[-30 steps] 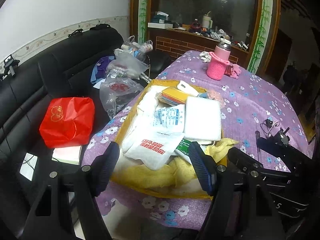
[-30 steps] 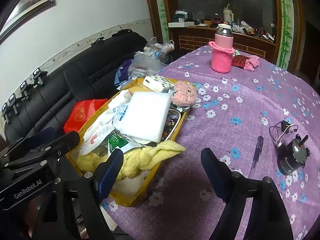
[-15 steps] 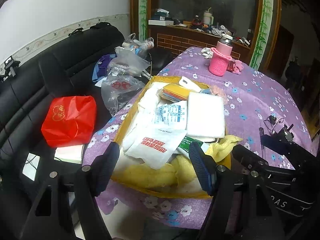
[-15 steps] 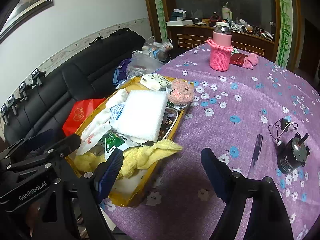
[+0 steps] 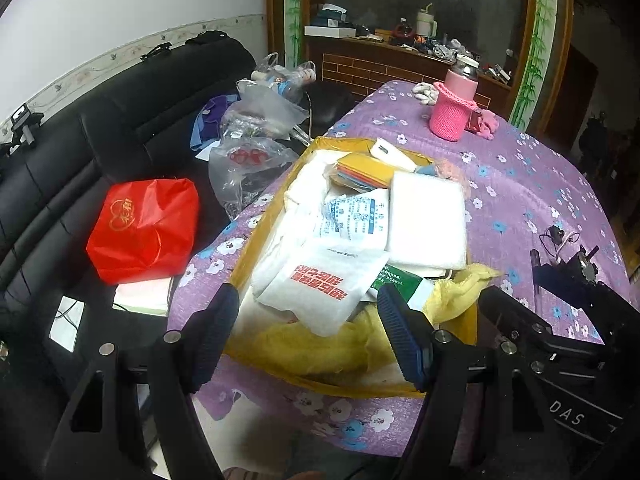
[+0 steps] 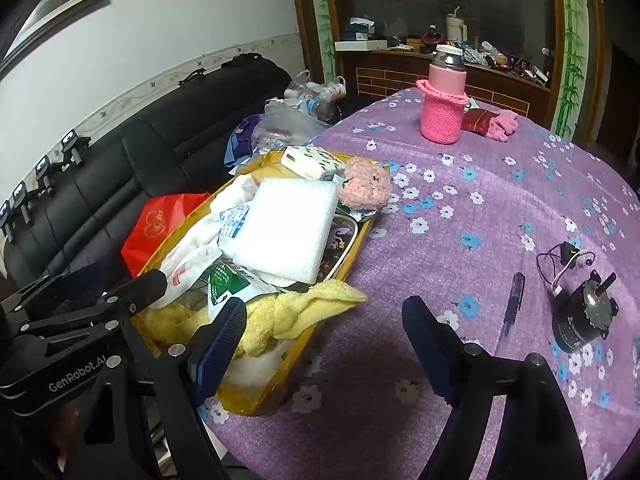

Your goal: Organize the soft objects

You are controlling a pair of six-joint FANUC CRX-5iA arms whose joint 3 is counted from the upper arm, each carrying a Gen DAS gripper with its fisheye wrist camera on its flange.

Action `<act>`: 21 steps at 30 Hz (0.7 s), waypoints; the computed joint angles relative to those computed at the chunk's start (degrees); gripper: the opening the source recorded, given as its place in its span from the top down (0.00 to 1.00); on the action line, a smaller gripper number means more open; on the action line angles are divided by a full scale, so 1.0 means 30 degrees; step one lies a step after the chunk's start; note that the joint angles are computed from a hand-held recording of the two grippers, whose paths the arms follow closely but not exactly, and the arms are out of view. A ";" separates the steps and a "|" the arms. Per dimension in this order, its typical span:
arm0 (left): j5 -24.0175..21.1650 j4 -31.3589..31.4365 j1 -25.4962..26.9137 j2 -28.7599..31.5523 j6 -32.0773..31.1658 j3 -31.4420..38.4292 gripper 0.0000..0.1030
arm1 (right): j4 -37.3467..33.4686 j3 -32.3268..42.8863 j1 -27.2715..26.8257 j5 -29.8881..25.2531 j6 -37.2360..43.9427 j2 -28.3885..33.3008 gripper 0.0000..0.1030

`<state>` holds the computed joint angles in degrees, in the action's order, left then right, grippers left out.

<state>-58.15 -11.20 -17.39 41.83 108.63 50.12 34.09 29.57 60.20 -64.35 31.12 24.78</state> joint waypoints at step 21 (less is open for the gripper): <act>-0.0559 -0.0775 -0.0227 0.0173 0.0531 0.0548 0.31 | -0.0110 -0.0518 -0.0202 0.0376 -0.0397 -0.0380 0.21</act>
<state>-59.83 -13.52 -18.07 42.35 110.22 51.76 33.76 28.02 59.59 -63.23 29.93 23.64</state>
